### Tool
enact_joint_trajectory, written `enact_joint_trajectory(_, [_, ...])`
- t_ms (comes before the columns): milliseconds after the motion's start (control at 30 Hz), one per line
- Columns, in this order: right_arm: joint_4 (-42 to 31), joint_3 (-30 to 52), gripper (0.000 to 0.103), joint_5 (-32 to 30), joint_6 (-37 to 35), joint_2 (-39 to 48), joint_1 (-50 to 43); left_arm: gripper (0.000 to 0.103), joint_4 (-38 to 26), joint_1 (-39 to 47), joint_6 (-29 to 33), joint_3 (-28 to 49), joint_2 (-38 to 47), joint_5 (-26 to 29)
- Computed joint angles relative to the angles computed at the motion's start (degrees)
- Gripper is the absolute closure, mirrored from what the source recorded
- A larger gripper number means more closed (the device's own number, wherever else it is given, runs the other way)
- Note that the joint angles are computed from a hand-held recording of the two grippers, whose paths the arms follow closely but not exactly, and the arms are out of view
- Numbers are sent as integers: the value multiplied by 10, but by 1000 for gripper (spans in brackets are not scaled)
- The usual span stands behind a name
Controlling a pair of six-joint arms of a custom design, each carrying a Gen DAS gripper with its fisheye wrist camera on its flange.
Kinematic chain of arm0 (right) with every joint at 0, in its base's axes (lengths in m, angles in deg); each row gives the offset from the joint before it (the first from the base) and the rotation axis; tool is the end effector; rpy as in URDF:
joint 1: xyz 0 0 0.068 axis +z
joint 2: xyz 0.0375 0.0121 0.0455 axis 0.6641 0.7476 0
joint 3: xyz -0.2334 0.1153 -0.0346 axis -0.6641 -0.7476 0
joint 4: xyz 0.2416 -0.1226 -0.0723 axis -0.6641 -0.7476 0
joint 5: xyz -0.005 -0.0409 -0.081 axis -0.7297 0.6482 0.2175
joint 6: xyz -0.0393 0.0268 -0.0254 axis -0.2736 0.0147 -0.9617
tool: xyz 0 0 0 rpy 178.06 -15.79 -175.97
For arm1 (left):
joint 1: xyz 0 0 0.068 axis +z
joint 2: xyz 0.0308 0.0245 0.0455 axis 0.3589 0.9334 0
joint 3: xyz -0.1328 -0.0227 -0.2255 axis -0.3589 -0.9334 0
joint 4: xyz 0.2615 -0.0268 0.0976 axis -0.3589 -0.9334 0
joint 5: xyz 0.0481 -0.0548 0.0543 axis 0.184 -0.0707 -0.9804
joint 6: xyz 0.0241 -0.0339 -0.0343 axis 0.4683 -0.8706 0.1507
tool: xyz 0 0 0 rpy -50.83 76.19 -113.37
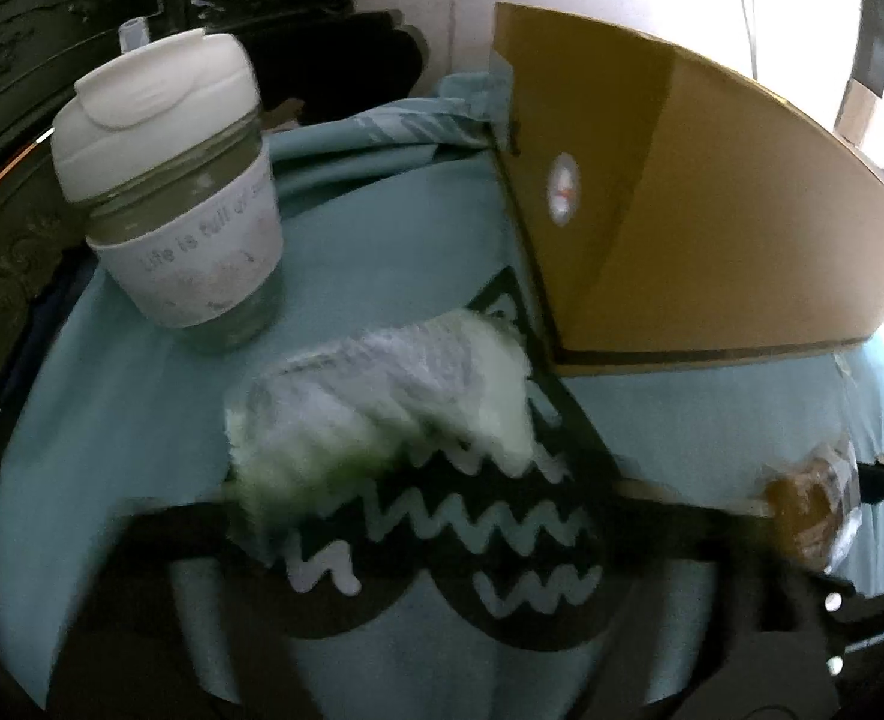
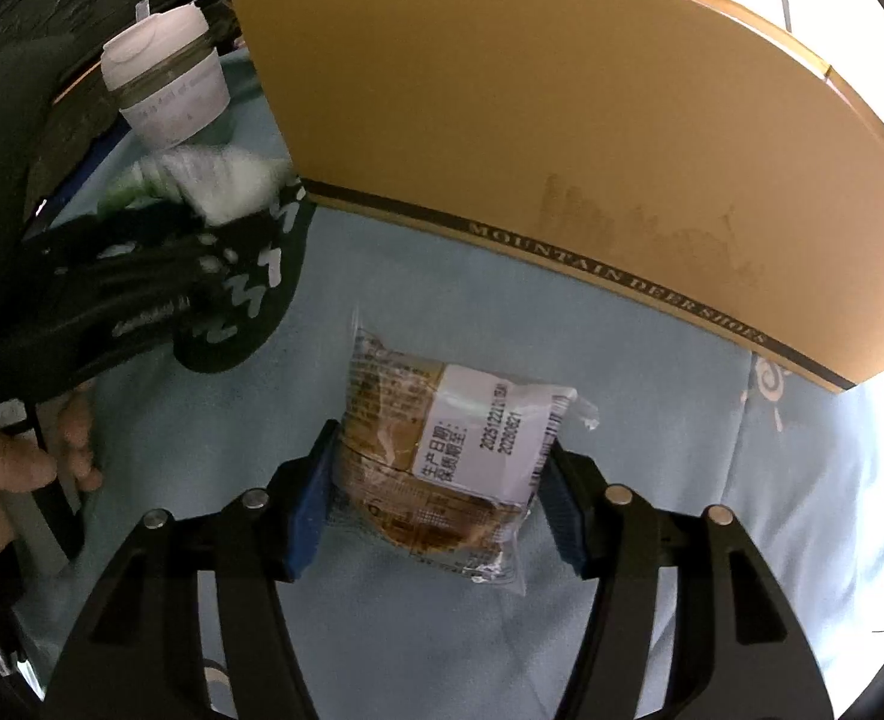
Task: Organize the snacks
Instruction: 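Grasp the green wrapper with the left tool while the right tool grasps the bread pack, then lift the green wrapper with the left tool while the right tool lifts the bread pack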
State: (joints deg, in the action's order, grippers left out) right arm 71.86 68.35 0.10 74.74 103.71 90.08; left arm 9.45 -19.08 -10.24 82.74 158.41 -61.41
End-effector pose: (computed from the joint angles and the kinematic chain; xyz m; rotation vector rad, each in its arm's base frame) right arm 0.1782 0.1920 0.0554 -0.3743 2.6795 0.1829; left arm 0.2101 -0.1601 0.0565 0.1040 2.4355 -0.0561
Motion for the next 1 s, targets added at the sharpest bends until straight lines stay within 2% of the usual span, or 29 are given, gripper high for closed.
enact_joint_trajectory(133, [9, 9, 39, 0, -12, 15, -8, 10, 11, 16, -7, -3, -7, 1])
enact_joint_trajectory(233, [9, -14, 39, 1, -14, -11, -8, 9, 17, 39, -4, 8, 2, 11])
enact_joint_trajectory(367, [3, -37, 39, 6, -5, -43, 1, 9, -11, 75, -4, 59, 54, 37])
enact_joint_trajectory(400, [6, -40, 38, 7, -4, -44, 3, 11, -2, 77, 0, 58, 54, 38])
enact_joint_trajectory(500, [22, -52, 37, 12, -4, -44, 9, 30, 9, 79, -1, 48, 47, 33])
enact_joint_trajectory(533, [28, -56, 37, 15, -3, -42, 11, 42, 18, 82, -4, 41, 42, 36])
enact_joint_trajectory(567, [35, -59, 36, 17, -1, -39, 14, 56, 25, 85, -7, 34, 37, 38])
enact_joint_trajectory(600, [39, -61, 36, 19, 2, -38, 17, 82, 31, 90, -16, 24, 30, 38])
enact_joint_trajectory(633, [46, -64, 35, 23, 7, -33, 22, 100, 34, 96, -21, 20, 28, 43])
enact_joint_trajectory(767, [61, -67, 35, 28, 15, -17, 32, 99, 41, 92, -17, 11, 22, 51])
enact_joint_trajectory(867, [46, -66, 34, 28, 11, -28, 36, 97, 21, 69, -22, 9, 14, 30])
enact_joint_trajectory(900, [49, -68, 34, 28, 12, -29, 38, 84, 21, 60, -22, 3, 8, 24])
enact_joint_trajectory(933, [51, -69, 33, 28, 13, -29, 39, 39, 22, 44, -23, -5, -1, 8])
enact_joint_trajectory(1000, [57, -73, 32, 32, 16, -30, 43, 9, 30, 12, -30, -29, -28, -38])
